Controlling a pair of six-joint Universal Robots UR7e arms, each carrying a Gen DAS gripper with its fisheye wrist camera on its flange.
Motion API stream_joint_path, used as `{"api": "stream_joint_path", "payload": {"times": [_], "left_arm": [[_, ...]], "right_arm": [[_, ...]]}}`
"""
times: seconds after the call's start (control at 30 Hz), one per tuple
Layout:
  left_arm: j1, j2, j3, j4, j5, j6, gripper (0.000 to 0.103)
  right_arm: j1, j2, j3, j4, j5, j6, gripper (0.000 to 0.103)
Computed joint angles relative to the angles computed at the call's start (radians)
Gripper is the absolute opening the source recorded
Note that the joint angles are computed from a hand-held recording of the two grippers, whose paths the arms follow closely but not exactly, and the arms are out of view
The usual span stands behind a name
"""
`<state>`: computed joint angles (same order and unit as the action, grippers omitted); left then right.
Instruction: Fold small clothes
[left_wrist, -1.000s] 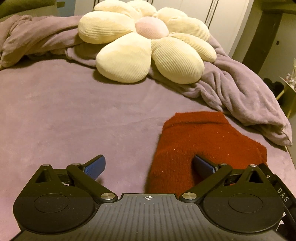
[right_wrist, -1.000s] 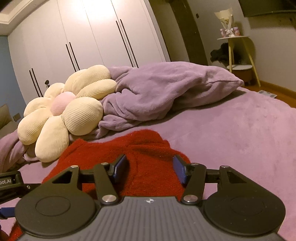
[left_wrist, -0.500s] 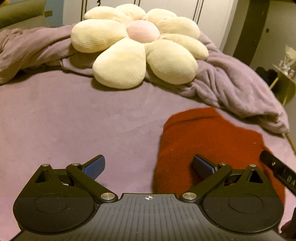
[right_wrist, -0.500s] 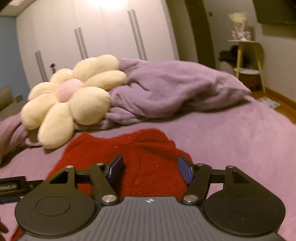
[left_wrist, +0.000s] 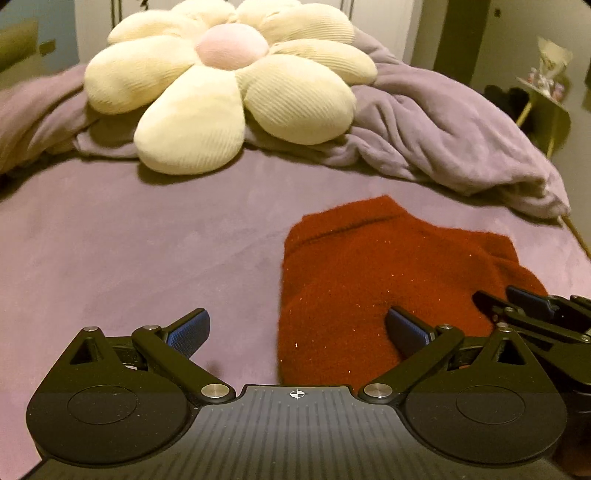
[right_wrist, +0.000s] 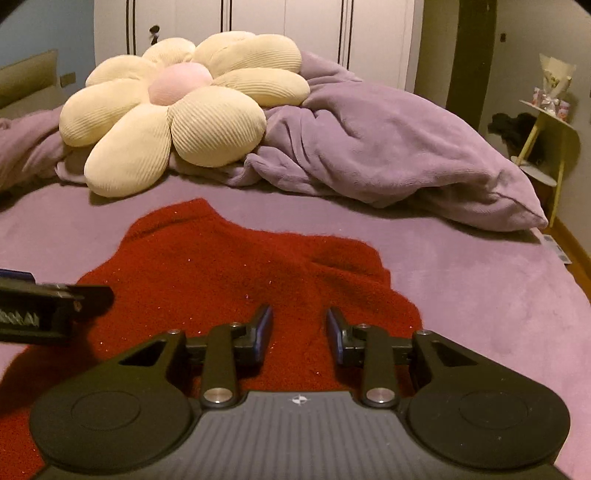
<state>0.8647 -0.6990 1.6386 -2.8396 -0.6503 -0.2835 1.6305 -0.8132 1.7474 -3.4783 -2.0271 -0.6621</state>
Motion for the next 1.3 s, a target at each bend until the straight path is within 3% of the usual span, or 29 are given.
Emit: {"api": "stream_joint_path", "payload": {"times": [0.07, 0.13, 0.17, 0.23, 0.27, 0.4, 0.47, 0.57, 0.63, 0.93, 1.17, 1.3], "left_arm": [[0.016, -0.056, 0.036, 0.000, -0.094, -0.043, 0.103], [0.054, -0.137, 0.091, -0.007, -0.259, -0.052, 0.103], [0.077, -0.174, 0.120, -0.015, -0.340, -0.046, 0.103], [0.114, -0.221, 0.165, -0.029, -0.461, -0.037, 0.103], [0.135, -0.233, 0.178, -0.032, -0.520, -0.037, 0.103], [0.200, -0.210, 0.191, -0.102, -0.697, -0.141, 0.103], [0.221, -0.186, 0.182, -0.132, -0.755, -0.195, 0.103], [0.227, -0.150, 0.150, -0.136, -0.775, -0.181, 0.099], [0.225, -0.128, 0.125, -0.129, -0.776, -0.181, 0.095], [0.215, -0.117, 0.150, -0.222, -0.750, -0.133, 0.076], [0.189, -0.214, 0.229, -0.242, -0.752, -0.132, 0.063], [0.151, -0.329, 0.350, -0.288, -0.675, -0.146, 0.064]], "right_arm": [[-0.024, -0.070, 0.052, 0.047, 0.099, 0.070, 0.040], [-0.069, -0.174, 0.122, 0.131, 0.232, 0.207, 0.062], [-0.106, -0.236, 0.167, 0.170, 0.322, 0.271, 0.080], [-0.189, -0.338, 0.237, 0.249, 0.496, 0.338, 0.091], [-0.224, -0.374, 0.251, 0.314, 0.543, 0.379, 0.097], [-0.299, -0.389, 0.240, 0.455, 0.613, 0.482, 0.097], [-0.336, -0.374, 0.231, 0.492, 0.694, 0.537, 0.097], [-0.359, -0.344, 0.225, 0.480, 0.782, 0.537, 0.094], [-0.365, -0.323, 0.207, 0.500, 0.819, 0.541, 0.086], [-0.343, -0.277, 0.182, 0.485, 0.812, 0.540, 0.066], [-0.294, -0.328, 0.231, 0.462, 0.830, 0.519, 0.060], [-0.244, -0.333, 0.251, 0.495, 0.834, 0.502, 0.060]]}}
